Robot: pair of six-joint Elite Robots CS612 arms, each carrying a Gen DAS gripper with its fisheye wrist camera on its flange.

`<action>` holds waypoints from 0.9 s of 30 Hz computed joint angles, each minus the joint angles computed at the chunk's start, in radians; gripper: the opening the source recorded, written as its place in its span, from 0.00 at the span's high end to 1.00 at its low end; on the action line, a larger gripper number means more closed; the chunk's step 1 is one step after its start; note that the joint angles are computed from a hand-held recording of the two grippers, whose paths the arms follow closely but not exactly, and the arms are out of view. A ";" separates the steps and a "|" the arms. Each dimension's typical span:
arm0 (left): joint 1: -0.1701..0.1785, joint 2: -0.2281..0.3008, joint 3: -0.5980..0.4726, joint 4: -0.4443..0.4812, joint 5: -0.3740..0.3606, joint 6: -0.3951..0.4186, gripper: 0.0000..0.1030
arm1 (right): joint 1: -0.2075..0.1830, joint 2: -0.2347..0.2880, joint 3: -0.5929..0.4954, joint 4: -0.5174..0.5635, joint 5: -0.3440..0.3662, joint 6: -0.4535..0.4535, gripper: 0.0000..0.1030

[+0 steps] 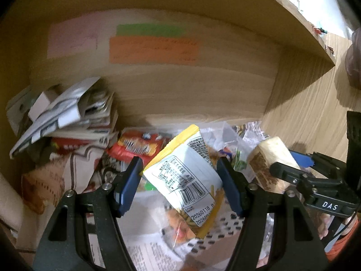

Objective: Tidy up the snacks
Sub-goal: 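Place the yellow-edged bag and cracker block into the clear box and release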

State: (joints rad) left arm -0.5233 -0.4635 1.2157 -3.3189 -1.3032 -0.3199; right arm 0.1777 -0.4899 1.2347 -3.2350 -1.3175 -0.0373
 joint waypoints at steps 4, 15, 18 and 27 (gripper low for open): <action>0.000 0.018 -0.049 0.022 -0.004 0.017 0.35 | -0.003 0.019 -0.049 0.000 0.012 0.012 0.49; 0.014 0.090 -0.209 0.172 -0.014 0.027 0.35 | -0.004 0.095 -0.217 0.130 0.025 0.029 0.49; 0.021 0.113 -0.253 0.218 -0.019 0.019 0.35 | -0.001 0.119 -0.265 0.178 0.015 0.023 0.49; 0.039 0.156 -0.340 0.295 -0.044 -0.011 0.34 | 0.003 0.171 -0.370 0.266 0.008 0.022 0.49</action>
